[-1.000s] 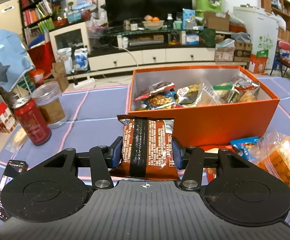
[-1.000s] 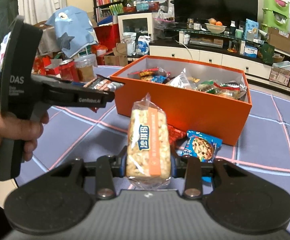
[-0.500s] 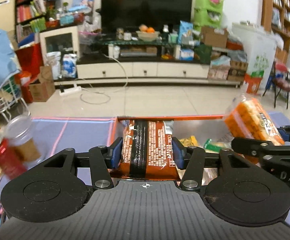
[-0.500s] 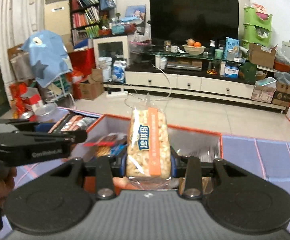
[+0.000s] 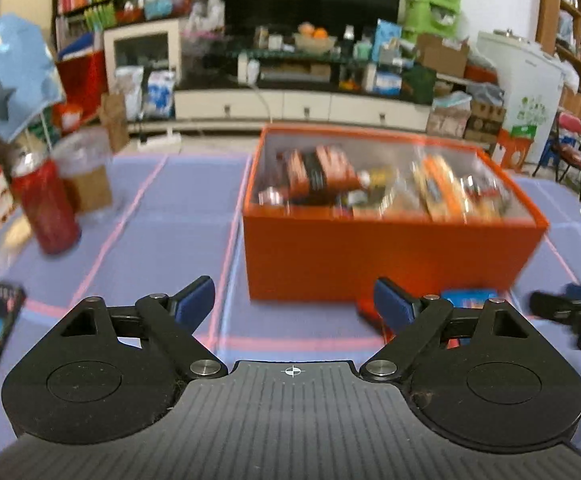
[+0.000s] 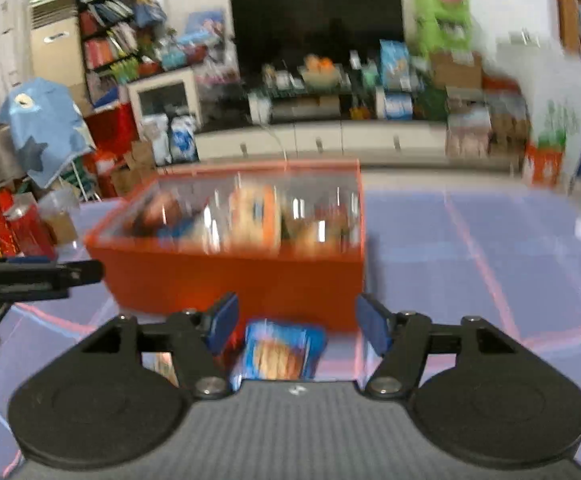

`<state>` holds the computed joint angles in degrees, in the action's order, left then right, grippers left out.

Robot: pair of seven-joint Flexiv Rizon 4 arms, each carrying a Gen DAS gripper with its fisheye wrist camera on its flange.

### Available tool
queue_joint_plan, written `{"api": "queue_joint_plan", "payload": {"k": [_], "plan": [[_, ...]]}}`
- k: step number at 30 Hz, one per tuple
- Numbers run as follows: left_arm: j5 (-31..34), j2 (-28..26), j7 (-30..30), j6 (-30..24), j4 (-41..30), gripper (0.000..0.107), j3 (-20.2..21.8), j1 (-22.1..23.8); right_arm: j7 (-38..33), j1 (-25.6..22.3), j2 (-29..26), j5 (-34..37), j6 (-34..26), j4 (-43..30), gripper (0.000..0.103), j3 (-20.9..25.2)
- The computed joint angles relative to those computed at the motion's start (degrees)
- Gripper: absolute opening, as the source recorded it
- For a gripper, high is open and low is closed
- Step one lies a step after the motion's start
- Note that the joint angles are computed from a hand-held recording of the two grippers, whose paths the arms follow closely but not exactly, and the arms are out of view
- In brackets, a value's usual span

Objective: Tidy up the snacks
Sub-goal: 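Move both open tools back to the remaining snacks, then grasp red bean-snack packet with left tool while right tool grasps blue cookie packet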

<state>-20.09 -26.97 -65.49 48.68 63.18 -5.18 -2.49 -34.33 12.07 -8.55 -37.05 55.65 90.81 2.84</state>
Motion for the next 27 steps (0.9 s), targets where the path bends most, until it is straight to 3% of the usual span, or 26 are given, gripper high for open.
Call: {"api": "queue_joint_plan", "payload": {"k": [2,4,11,13,15,27], "plan": [[0.0,1.6,0.9,0.8,2.9,0.073,0.0,-0.1,-1.6,0.2,-1.0,4.5,-1.5,-0.5,0.065,1.0],[0.4,2.3,1.1,1.7,4.6,0.073,0.2,-0.4,-1.8,1.2,-2.2,4.0,-3.2,-1.2,0.065,0.9],[-0.1,1.3,1.3,-0.2,4.0,0.073,-0.2,-0.6,-2.4,2.4,-6.8,8.3,-6.4,-6.6,0.066,0.3],[-0.1,0.9,1.4,-1.0,3.3,0.073,-0.3,-0.8,-4.7,2.4,-7.8,10.0,-8.6,-7.7,0.059,0.3],[0.2,0.3,1.3,-1.6,2.4,0.073,-0.5,-1.2,-6.1,2.1,-7.2,10.4,-8.6,-6.8,0.049,0.1],[3.4,-3.3,-0.8,-4.7,-1.9,0.07,-0.6,-6.0,-8.3,-1.6,0.2,10.4,-6.8,2.5,0.05,0.6]]}}
